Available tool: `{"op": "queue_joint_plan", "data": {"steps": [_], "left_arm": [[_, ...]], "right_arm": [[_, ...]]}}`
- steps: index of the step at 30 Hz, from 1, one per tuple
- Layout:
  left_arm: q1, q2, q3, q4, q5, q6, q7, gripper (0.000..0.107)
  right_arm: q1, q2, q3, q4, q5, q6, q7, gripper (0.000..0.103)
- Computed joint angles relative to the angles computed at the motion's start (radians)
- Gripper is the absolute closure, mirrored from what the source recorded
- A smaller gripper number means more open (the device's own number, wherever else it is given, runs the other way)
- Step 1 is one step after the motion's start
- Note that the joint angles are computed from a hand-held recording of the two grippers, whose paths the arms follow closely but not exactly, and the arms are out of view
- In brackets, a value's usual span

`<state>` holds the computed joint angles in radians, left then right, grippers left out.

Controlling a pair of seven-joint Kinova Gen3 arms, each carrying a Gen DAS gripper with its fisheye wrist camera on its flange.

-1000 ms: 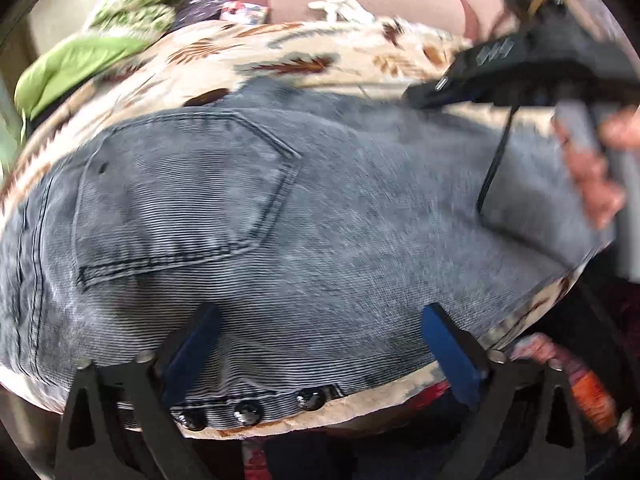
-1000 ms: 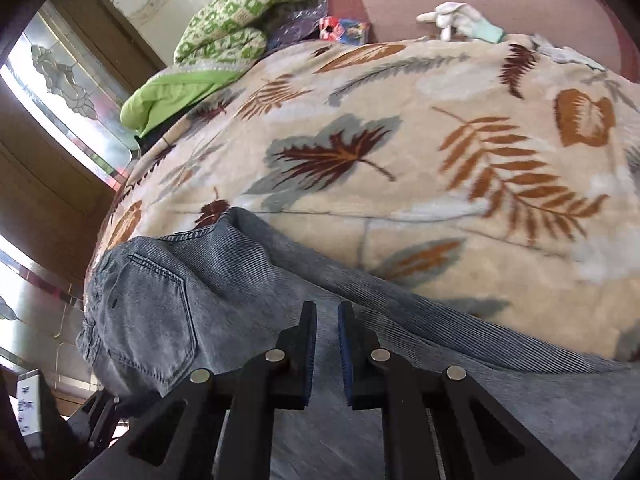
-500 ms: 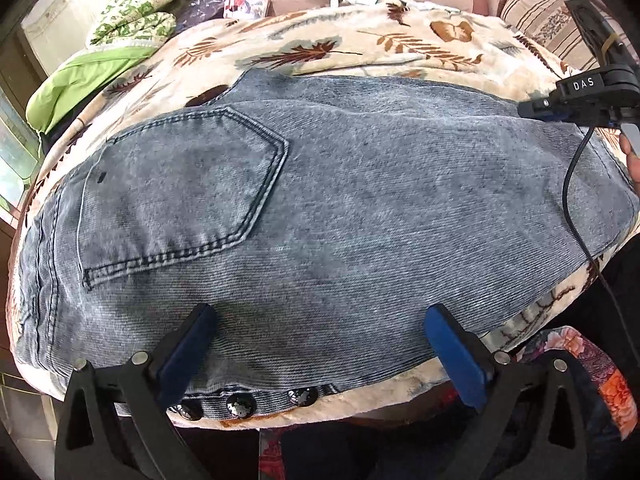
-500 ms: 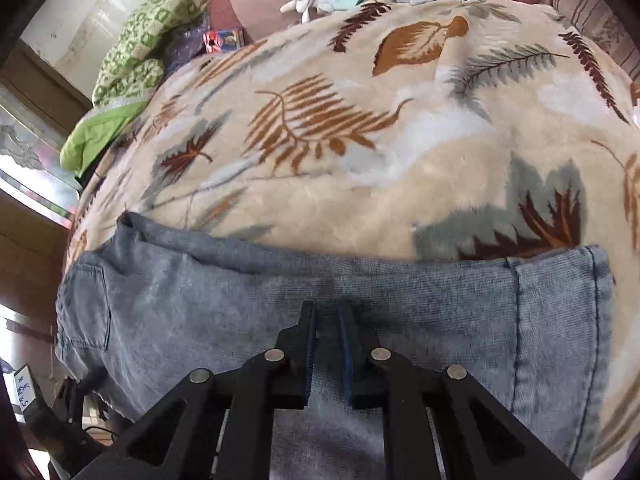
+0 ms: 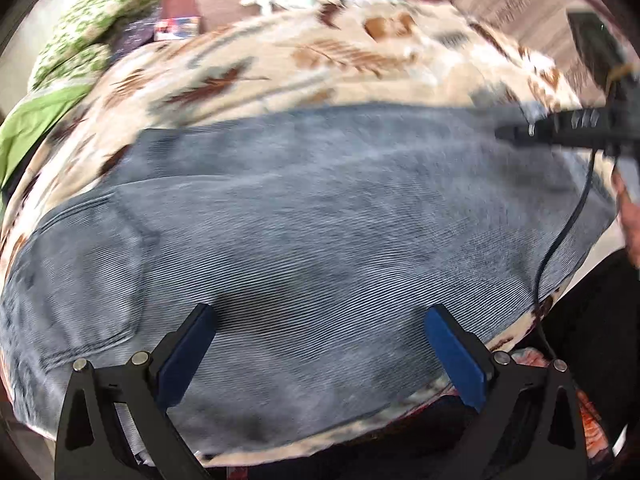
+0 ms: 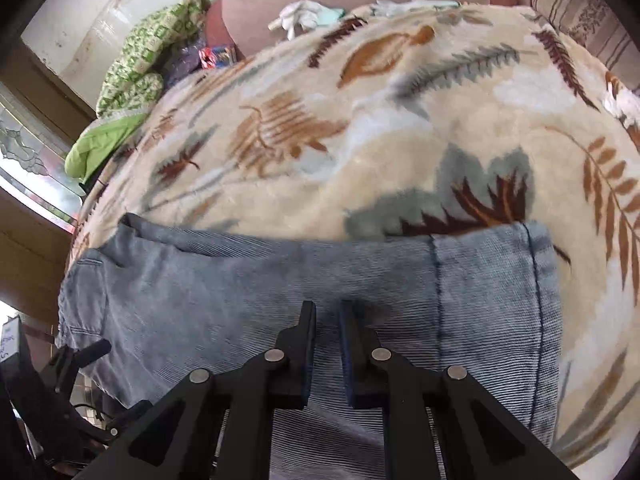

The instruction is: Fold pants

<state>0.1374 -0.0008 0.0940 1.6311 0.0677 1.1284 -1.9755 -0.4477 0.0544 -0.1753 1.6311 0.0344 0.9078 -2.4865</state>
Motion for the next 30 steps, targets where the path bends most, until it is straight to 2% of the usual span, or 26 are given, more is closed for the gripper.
{"op": "queue_joint_plan", "data": {"steps": [2, 4, 6, 9, 12, 16, 19, 20, 23, 26, 30], "left_arm": [[0.014, -0.004, 0.010, 0.014, -0.027, -0.027, 0.029, 0.004], [0.016, 0.008, 0.012, -0.011, -0.025, -0.001, 0.026, 0.004], [0.017, 0.008, 0.011, -0.026, -0.021, 0.001, 0.031, 0.004], [0.020, -0.001, 0.012, -0.038, 0.017, -0.017, -0.008, 0.004], [0.029, 0.019, 0.020, -0.064, 0.040, -0.005, -0.021, 0.004], [0.049, 0.047, 0.033, -0.072, 0.046, -0.005, -0.013, 0.004], [0.074, 0.055, 0.042, -0.038, -0.003, -0.043, 0.023, 0.004], [0.073, 0.047, 0.039, -0.029, 0.005, -0.054, 0.016, 0.004], [0.068, 0.053, 0.034, -0.047, 0.011, -0.022, 0.004, 0.004], [0.057, 0.046, 0.025, -0.051, 0.016, -0.015, 0.005, 0.004], [0.035, -0.002, 0.007, -0.014, -0.010, -0.074, 0.012, 0.004]], "right_arm": [[0.070, -0.031, -0.044, 0.054, -0.040, -0.066, 0.010, 0.089], [0.116, -0.072, -0.084, 0.085, -0.014, -0.069, -0.019, 0.089], [0.097, -0.132, -0.061, 0.134, 0.023, -0.091, -0.079, 0.089], [0.052, -0.241, 0.026, 0.249, -0.038, -0.191, -0.109, 0.088], [0.118, -0.341, -0.007, 0.336, -0.105, -0.242, -0.124, 0.086], [0.153, -0.421, -0.018, 0.392, -0.165, -0.225, -0.132, 0.086], [0.173, -0.444, -0.017, 0.431, -0.198, -0.241, -0.134, 0.087], [0.165, -0.436, 0.007, 0.440, -0.228, -0.243, -0.113, 0.086], [0.160, -0.398, 0.040, 0.443, -0.283, -0.237, -0.079, 0.087], [0.203, -0.384, -0.007, 0.408, -0.240, -0.218, -0.113, 0.087], [0.220, -0.332, -0.066, 0.337, -0.151, -0.205, -0.150, 0.085]]}}
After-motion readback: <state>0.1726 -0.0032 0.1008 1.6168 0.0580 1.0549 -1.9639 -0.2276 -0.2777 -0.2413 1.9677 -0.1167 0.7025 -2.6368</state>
